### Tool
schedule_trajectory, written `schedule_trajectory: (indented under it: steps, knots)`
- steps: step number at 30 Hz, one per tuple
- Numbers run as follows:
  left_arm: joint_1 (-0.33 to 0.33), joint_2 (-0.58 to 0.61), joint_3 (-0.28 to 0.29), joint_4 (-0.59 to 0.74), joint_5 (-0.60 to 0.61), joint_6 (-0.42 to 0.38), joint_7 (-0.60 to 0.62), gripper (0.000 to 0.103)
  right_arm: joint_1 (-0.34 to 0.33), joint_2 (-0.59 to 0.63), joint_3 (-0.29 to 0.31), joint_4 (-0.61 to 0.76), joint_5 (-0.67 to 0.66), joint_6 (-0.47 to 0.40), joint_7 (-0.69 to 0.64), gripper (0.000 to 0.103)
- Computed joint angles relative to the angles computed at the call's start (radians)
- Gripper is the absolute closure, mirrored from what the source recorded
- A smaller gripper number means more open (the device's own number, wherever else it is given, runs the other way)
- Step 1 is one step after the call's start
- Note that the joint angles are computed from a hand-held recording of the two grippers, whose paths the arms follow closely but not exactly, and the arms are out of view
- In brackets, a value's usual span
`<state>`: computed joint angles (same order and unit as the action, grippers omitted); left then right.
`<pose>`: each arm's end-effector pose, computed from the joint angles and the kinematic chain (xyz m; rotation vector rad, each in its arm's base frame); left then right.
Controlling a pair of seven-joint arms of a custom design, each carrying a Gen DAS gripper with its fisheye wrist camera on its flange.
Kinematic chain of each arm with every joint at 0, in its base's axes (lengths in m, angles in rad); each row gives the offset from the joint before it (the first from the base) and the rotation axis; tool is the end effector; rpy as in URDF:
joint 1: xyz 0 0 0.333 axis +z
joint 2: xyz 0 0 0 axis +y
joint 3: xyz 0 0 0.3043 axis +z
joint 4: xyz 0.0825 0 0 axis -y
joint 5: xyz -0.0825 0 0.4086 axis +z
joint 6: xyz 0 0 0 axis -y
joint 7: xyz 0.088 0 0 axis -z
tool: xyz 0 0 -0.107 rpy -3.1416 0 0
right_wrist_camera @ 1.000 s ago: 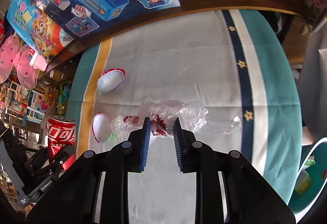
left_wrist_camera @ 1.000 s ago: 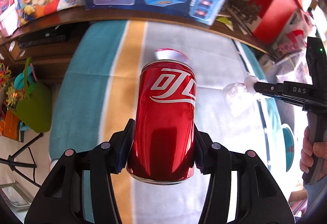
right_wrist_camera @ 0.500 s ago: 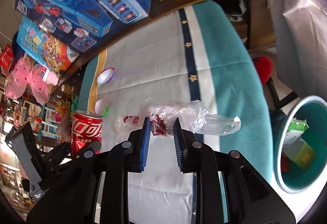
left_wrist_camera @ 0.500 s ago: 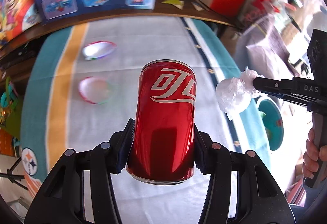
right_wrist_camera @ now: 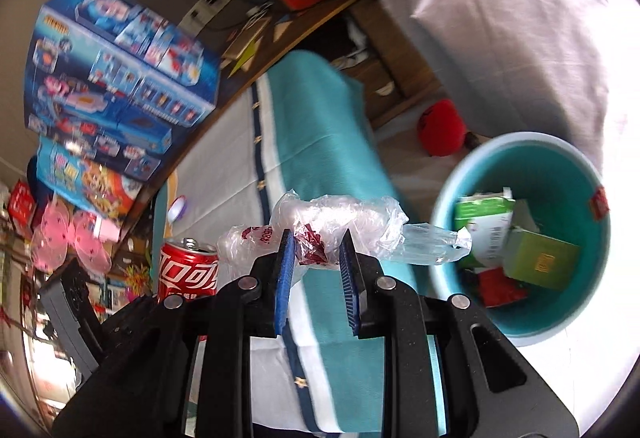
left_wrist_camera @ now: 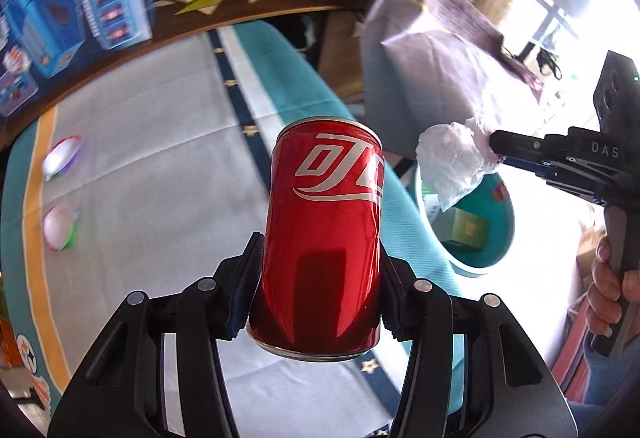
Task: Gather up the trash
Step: 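Carry the can and plastic bag over the teal bin and release both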
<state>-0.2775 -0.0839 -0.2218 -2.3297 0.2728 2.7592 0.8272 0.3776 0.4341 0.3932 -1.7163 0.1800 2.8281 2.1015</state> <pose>0.4820 -0.2766 0.3997 -1.9946 1.9685 -0.6728 0.5498 0.4702 0.4096 -1.7000 1.7076 0.2030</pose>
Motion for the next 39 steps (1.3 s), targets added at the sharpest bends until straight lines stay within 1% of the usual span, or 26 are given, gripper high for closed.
schedule_trajectory:
  steps: [4, 8, 12, 16, 19, 23, 30, 33, 34, 35, 36, 39]
  knots:
    - [-0.020, 0.088, -0.025, 0.102, -0.002, -0.031, 0.038, 0.051, -0.040, -0.104, -0.025, -0.151, 0.026, 0.041, 0.031, 0.080]
    - [-0.033, 0.188, -0.051, 0.218, -0.004, -0.067, 0.076, 0.051, -0.071, -0.162, -0.040, -0.244, 0.063, 0.054, 0.029, 0.079]
    - [-0.044, 0.278, -0.075, 0.324, -0.008, -0.101, 0.108, 0.051, -0.086, -0.187, -0.047, -0.285, 0.106, 0.047, -0.008, 0.078]
    - [-0.053, 0.364, -0.096, 0.424, -0.017, -0.128, 0.144, 0.051, -0.093, -0.207, -0.061, -0.319, 0.142, 0.059, -0.046, 0.078]
    - [-0.067, 0.426, -0.104, 0.501, -0.013, -0.156, 0.159, 0.051, -0.094, -0.215, -0.076, -0.332, 0.154, 0.067, -0.054, 0.078]
    - [-0.084, 0.504, -0.115, 0.594, -0.017, -0.191, 0.183, 0.051, -0.116, -0.223, -0.074, -0.350, 0.212, 0.074, -0.095, 0.078]
    - [-0.113, 0.642, -0.132, 0.758, -0.045, -0.285, 0.246, 0.050, -0.124, -0.230, -0.099, -0.358, 0.254, 0.054, -0.121, 0.078]
    - [-0.123, 0.673, -0.126, 0.797, -0.052, -0.310, 0.252, 0.048, -0.122, -0.222, -0.110, -0.350, 0.253, 0.042, -0.121, 0.077]
    - [-0.125, 0.680, -0.124, 0.805, -0.054, -0.317, 0.252, 0.043, -0.123, -0.218, -0.110, -0.347, 0.254, 0.037, -0.123, 0.077]
    - [-0.127, 0.685, -0.121, 0.813, -0.055, -0.324, 0.249, 0.035, -0.124, -0.215, -0.110, -0.344, 0.257, 0.034, -0.125, 0.077]
    - [-0.130, 0.687, -0.117, 0.814, -0.053, -0.326, 0.243, 0.032, -0.125, -0.208, -0.111, -0.337, 0.257, 0.028, -0.127, 0.077]
    - [-0.132, 0.688, -0.110, 0.813, -0.049, -0.329, 0.232, 0.031, -0.129, -0.189, -0.108, -0.319, 0.257, 0.018, -0.132, 0.077]
